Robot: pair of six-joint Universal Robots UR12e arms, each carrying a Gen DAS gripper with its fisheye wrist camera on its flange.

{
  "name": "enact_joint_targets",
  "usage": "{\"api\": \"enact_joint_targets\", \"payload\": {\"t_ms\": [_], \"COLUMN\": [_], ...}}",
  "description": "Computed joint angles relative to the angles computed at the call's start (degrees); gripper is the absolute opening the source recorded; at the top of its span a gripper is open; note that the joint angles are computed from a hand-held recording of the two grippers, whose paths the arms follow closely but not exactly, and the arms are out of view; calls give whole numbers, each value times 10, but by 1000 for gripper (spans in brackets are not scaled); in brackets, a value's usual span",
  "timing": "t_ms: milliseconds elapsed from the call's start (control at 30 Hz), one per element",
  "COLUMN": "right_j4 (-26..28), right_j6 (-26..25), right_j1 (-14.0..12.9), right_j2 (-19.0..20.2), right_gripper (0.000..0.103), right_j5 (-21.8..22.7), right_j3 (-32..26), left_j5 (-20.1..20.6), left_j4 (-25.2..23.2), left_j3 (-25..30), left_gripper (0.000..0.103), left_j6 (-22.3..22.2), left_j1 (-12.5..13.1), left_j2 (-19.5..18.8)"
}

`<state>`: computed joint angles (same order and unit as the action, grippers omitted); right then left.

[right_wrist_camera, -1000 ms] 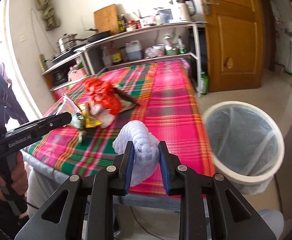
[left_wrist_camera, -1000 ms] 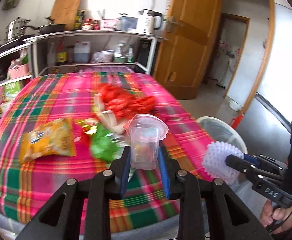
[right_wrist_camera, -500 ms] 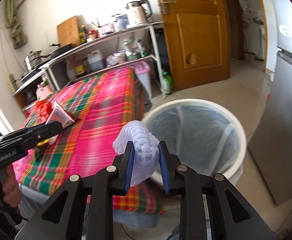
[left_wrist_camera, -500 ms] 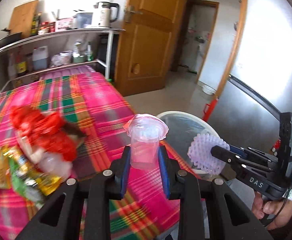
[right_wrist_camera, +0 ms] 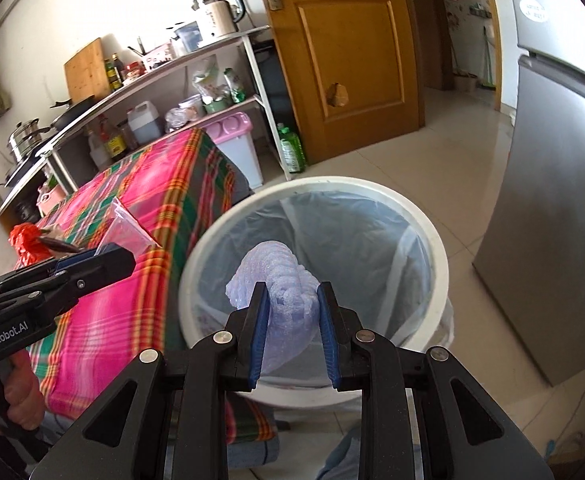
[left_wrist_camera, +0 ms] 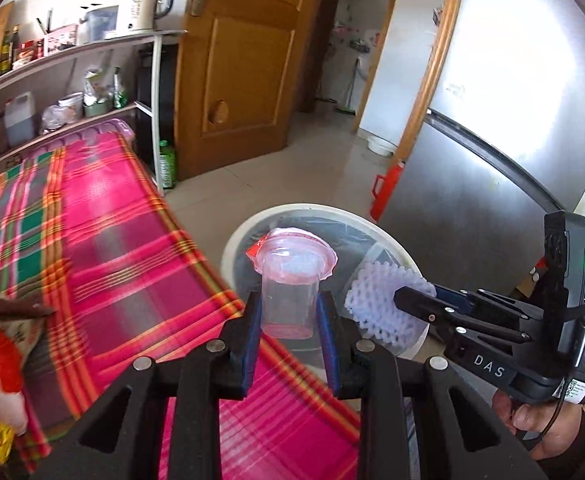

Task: Collect trash
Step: 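Carry the foam net over the bin and open the right tool, then carry the clear cup over the bin and open the left tool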

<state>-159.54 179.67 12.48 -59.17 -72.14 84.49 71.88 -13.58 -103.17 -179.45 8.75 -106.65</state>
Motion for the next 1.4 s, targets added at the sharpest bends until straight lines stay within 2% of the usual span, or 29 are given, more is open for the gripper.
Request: {"api": "enact_joint_targets", "payload": {"t_ms": [267, 400, 567, 700, 800, 1267, 1400], "right_j4": [31, 35, 26, 18, 15, -36, -29], "right_j6": [5, 4, 2, -5, -6, -25, -32], "right_j1": [-1, -2, -1, 1, 2, 7, 11], "right_j2": [11, 12, 8, 6, 3, -40, -47], "right_gripper": [28, 35, 37, 41, 51, 56, 56], "right_j5": [-14, -14, -20, -27, -29, -6, 11], "right_j3": [-11, -12, -7, -4, 0, 43, 46], "left_j5": [1, 4, 1, -3, -5, 6, 19], "left_j4": [-35, -45, -44, -33, -23, 41, 63], "left_j3": [20, 26, 25, 19, 12, -50, -70], "left_gripper": [30, 42, 42, 42, 42, 42, 42], "left_j6": [4, 0, -6, -12, -14, -29, -35], "left_j1": [-9, -12, -10, -7, -4, 14, 18], "left_j2": [-16, -19, -19, -15, -9, 43, 61]}}
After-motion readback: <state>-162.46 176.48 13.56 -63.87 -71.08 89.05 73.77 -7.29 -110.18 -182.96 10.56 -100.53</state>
